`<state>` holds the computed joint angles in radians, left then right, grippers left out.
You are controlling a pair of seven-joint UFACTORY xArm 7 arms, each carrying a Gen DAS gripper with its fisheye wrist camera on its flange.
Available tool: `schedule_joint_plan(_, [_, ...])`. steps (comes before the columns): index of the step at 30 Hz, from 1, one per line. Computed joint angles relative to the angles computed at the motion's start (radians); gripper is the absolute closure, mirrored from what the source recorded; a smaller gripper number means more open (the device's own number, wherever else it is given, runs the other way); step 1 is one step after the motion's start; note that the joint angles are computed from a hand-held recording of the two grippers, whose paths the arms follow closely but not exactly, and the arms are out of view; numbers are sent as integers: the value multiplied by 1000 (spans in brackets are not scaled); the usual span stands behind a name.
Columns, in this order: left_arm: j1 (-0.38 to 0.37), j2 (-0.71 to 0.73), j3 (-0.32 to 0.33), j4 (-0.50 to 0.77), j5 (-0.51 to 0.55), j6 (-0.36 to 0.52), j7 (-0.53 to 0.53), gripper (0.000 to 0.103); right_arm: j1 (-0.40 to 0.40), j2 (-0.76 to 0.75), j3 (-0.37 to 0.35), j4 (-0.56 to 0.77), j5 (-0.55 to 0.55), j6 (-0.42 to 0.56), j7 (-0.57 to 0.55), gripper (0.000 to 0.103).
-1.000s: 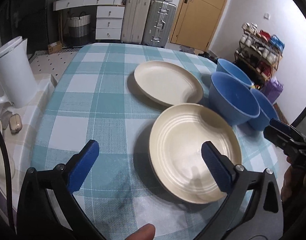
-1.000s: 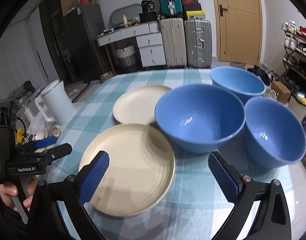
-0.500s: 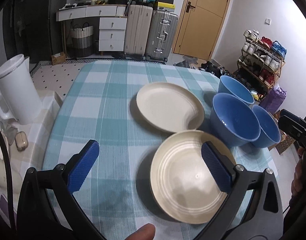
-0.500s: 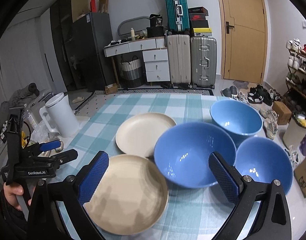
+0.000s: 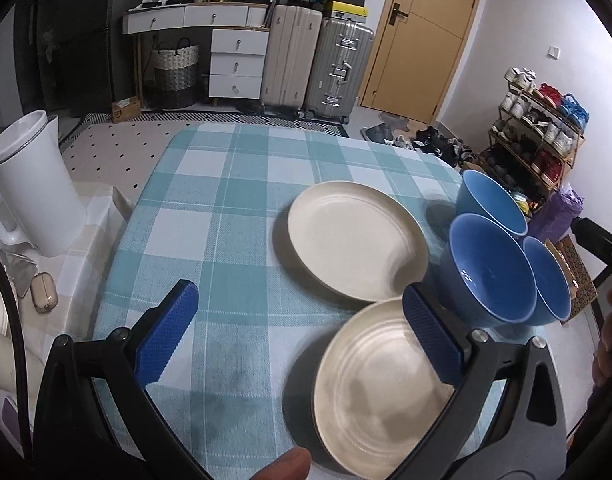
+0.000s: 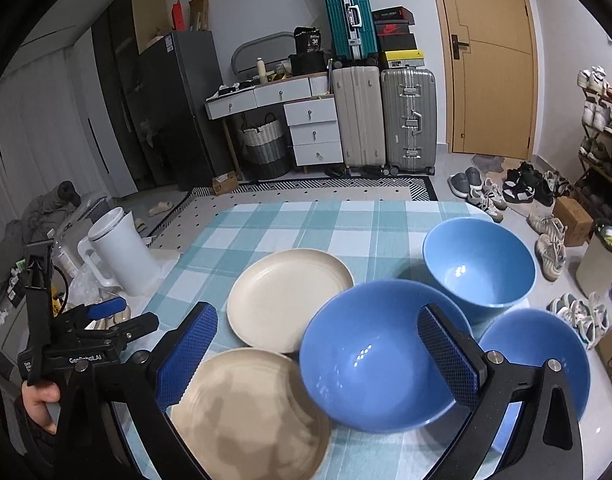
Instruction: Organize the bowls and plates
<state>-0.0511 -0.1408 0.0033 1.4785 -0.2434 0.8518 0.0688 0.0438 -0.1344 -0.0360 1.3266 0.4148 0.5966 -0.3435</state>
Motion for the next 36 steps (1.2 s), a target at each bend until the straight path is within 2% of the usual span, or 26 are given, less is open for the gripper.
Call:
schedule_joint_plan(6, [11,83,-4,87,20,17,-31,1,-13,84,9,106,-18,30,0,1])
schedule_joint_plan(18, [22,230,-22,222,74,56,-68,1,-63,320,60,401,-61,204,34,1])
schedule_joint_plan(30, [21,362,-34,342,103,100,-108,1,-84,612,89,758,-167,404,121,1])
schedule_joint_plan(36, [24,413,-36,383,106,118,-116,1,-88,776,96,1008,-211,531,156,1])
